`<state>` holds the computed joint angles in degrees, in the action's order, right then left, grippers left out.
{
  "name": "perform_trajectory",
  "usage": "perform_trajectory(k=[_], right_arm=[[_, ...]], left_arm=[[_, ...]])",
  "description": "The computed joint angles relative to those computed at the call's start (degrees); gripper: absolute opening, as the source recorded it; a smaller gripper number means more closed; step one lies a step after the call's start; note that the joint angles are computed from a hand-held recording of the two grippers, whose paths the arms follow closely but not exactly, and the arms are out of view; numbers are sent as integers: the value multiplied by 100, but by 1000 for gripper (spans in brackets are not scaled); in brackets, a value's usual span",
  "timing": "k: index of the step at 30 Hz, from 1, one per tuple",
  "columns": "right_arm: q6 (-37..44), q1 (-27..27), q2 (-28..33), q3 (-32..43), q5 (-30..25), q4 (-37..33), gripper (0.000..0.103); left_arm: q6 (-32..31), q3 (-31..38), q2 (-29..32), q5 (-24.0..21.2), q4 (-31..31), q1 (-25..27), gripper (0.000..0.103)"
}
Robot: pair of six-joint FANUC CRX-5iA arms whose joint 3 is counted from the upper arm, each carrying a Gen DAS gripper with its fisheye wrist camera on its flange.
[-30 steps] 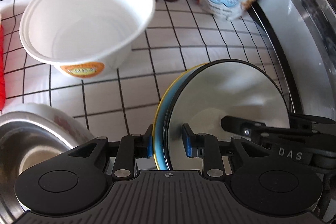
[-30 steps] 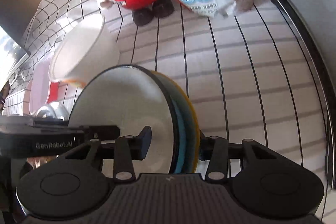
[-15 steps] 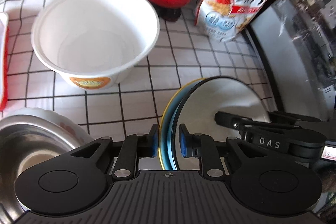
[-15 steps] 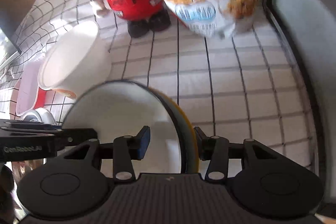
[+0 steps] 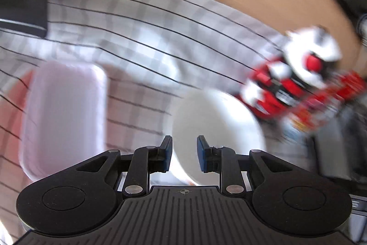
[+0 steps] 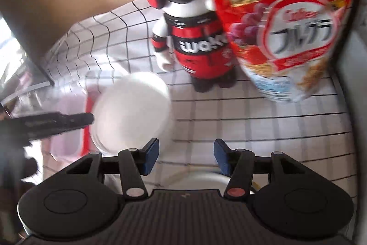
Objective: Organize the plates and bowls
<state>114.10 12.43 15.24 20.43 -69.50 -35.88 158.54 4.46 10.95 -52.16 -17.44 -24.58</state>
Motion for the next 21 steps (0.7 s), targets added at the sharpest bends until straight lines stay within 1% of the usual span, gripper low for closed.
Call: perform_trajectory(k=[2,3,5,7,8,9,10,11,12,14,16,19,21], right_arm=[[-252,259,137,110,118,229,54],[-392,389,219,155,185,358,54],[-624,580,367,219,255,550,54],[-771,702,526,292,185,626,53],[-828,743,634,384,65,630,49],[-859,765,738,486,-96,601,43],[-853,764,818,576,-292,532,30],[-814,761,802,556,-360,492,24],[-731,765,726,477,-341,467,23],[-405,716,464,237,-140,374,24],[-44,545,218,72,-20,166,24],[159,159,-9,15,-222,-172,24],[371,-69,-233,-132,-260,-319,24]], left_arm=[[72,28,63,-131,-38,151,25],[7,-11,96,-70,86,258,26],[-83,-240,51,281,373,446,26],[-200,-583,-87,764,621,565,26],[-214,-640,-87,890,659,558,26],[-299,-629,-28,912,736,555,26],[-455,-604,53,863,883,570,26],[-620,-604,118,837,1073,588,26],[-750,-647,126,858,1246,604,26],[-637,-440,132,558,996,463,26],[-665,-264,70,373,788,307,26],[-829,-19,3,165,738,112,25],[-873,298,26,-105,551,-95,26]])
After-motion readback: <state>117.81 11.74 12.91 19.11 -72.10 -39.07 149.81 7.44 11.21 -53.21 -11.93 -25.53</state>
